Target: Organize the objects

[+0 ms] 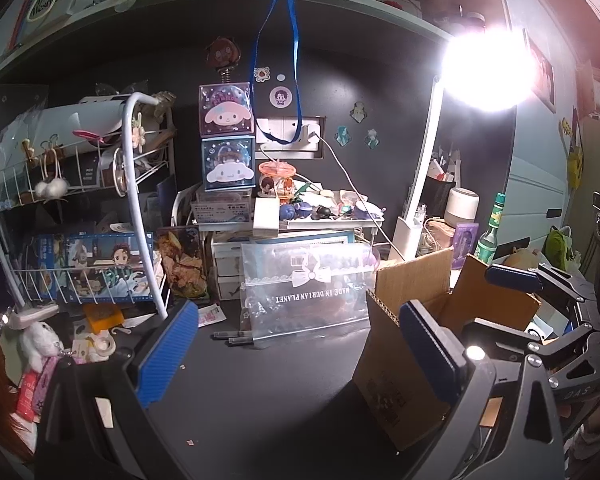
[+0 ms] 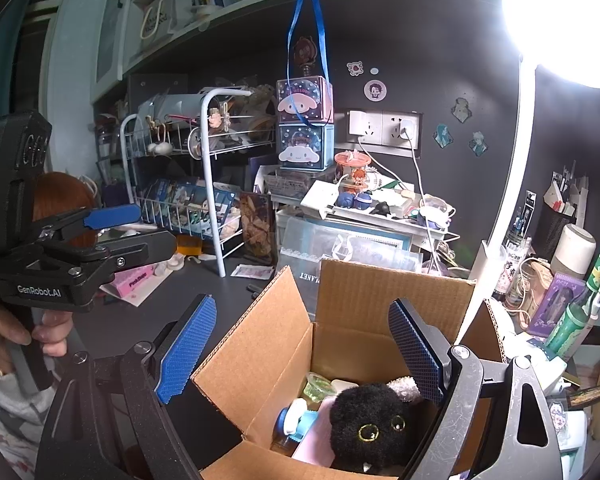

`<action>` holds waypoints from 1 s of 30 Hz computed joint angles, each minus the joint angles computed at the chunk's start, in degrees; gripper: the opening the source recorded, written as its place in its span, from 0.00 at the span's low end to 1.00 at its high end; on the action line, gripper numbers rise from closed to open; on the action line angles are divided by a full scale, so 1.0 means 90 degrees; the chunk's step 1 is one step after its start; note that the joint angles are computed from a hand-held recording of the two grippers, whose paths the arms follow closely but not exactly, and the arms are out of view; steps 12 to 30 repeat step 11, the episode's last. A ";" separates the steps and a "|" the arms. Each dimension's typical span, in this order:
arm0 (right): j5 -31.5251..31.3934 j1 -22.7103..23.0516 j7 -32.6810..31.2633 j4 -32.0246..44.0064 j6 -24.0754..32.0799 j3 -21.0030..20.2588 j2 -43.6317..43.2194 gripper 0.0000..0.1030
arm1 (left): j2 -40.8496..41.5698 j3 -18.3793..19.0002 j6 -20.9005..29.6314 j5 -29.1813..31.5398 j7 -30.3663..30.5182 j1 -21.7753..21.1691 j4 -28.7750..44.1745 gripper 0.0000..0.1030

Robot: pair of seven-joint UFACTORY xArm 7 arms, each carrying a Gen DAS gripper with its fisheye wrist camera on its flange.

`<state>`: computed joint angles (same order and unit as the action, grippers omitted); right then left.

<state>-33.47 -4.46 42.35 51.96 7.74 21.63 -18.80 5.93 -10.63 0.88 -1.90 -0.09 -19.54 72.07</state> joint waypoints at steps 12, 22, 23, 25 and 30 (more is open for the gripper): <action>-0.0230 -0.0165 0.0287 -0.0021 0.0001 0.0177 -0.0045 0.84 | 0.0026 -0.0049 -0.0023 -0.0083 0.0096 0.0037 0.0024 0.97; -0.0230 -0.0165 0.0287 -0.0021 0.0001 0.0177 -0.0045 0.84 | 0.0026 -0.0049 -0.0023 -0.0083 0.0096 0.0037 0.0024 0.97; -0.0230 -0.0165 0.0287 -0.0021 0.0001 0.0177 -0.0045 0.84 | 0.0026 -0.0049 -0.0023 -0.0083 0.0096 0.0037 0.0024 0.97; -0.0230 -0.0165 0.0287 -0.0021 0.0001 0.0177 -0.0045 0.84 | 0.0026 -0.0049 -0.0023 -0.0083 0.0096 0.0037 0.0024 0.97; -0.0230 -0.0165 0.0287 -0.0021 0.0001 0.0177 -0.0045 0.84 | 0.0026 -0.0049 -0.0023 -0.0083 0.0096 0.0037 0.0024 0.97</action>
